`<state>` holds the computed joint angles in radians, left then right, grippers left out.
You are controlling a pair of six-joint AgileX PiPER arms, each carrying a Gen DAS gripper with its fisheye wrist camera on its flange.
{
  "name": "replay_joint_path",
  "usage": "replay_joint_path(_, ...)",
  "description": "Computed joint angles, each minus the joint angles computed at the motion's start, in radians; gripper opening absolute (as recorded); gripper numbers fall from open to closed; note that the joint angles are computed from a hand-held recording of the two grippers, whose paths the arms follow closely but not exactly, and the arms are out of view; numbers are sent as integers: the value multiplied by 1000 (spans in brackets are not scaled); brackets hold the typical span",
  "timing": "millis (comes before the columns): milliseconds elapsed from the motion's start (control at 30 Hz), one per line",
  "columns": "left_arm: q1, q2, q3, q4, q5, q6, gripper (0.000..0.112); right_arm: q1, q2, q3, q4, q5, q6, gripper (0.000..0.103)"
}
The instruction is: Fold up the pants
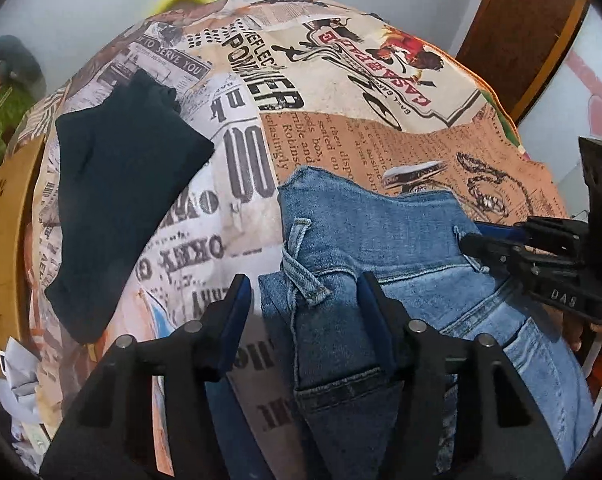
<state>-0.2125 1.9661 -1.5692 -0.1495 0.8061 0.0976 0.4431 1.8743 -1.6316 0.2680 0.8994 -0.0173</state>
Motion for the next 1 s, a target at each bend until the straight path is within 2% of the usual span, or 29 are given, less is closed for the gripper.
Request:
replay_joint_path(100,-6,-34,-7,39,33,-35,58,20,-59,9,-73,11,31,20)
replay_joint_path(233,-16,-141,42,53,54,-48,58,20,-183,86,-4,-13,-19,21)
replay_joint_path(367,-34,-251,132,10,53,-9,60,45,-261,131,56,5,-36,40)
replay_joint_path(467,-70,-326,226,30,48,2,64,94,-289,167,47,21,-27,49)
replay_joint_path(500,-89,-346,261,63,46,-17,69,109,-285,167,33,30,-22,50)
replay_joint_path(567,-123,-366,319,149,48,-82,72,167,-306,216,-44,41,4,50)
replay_joint_path(667,-107,-448,435,137,16,-94,75,192,-388,344,-80,-33,41,51)
replay_joint_path(767,-56,-544,530,70,27,-49,79,188,-455,406,-66,-22,61,51)
replay_joint_path(1000,-81,-753,732,131,-10,-140,79,154,-607,596,22,-47,78,54)
